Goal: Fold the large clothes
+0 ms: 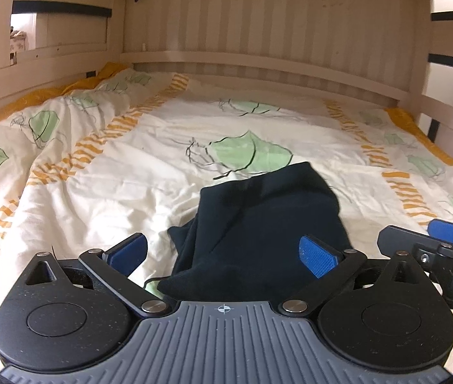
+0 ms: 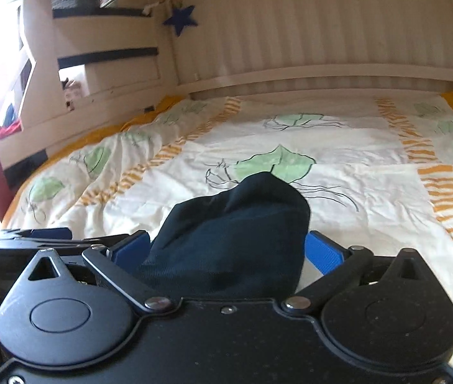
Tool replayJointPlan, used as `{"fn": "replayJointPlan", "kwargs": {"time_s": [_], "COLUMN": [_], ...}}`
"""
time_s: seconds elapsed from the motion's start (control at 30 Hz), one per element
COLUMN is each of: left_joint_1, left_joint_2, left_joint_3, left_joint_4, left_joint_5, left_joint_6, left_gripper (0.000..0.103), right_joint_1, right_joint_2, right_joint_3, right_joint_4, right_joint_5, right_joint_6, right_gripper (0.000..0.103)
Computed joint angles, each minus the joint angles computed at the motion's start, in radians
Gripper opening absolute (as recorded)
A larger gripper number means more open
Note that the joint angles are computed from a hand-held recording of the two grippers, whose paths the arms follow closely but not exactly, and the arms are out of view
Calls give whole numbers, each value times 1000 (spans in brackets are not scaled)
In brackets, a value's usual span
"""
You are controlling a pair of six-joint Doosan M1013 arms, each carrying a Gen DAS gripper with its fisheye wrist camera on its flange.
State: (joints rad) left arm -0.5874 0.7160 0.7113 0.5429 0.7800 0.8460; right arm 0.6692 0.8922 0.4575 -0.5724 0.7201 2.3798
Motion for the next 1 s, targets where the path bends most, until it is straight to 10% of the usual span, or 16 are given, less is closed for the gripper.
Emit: {"fn": "replayJointPlan", "kwargs": {"time_s": [1.0], "left_joint_1": [-68], "left_joint_2": [-38], "left_joint_3": [32], "left_joint_4": [166], "left_joint_5": [107], "left_joint_6": [-89], "left_gripper": [103], "right_joint_1": [32], "right_joint_2": [-122], "right_joint_3": [187], "right_joint_4": [-205], "right_joint_5": [73], "right_joint_6": [261], "right_gripper": [103]}}
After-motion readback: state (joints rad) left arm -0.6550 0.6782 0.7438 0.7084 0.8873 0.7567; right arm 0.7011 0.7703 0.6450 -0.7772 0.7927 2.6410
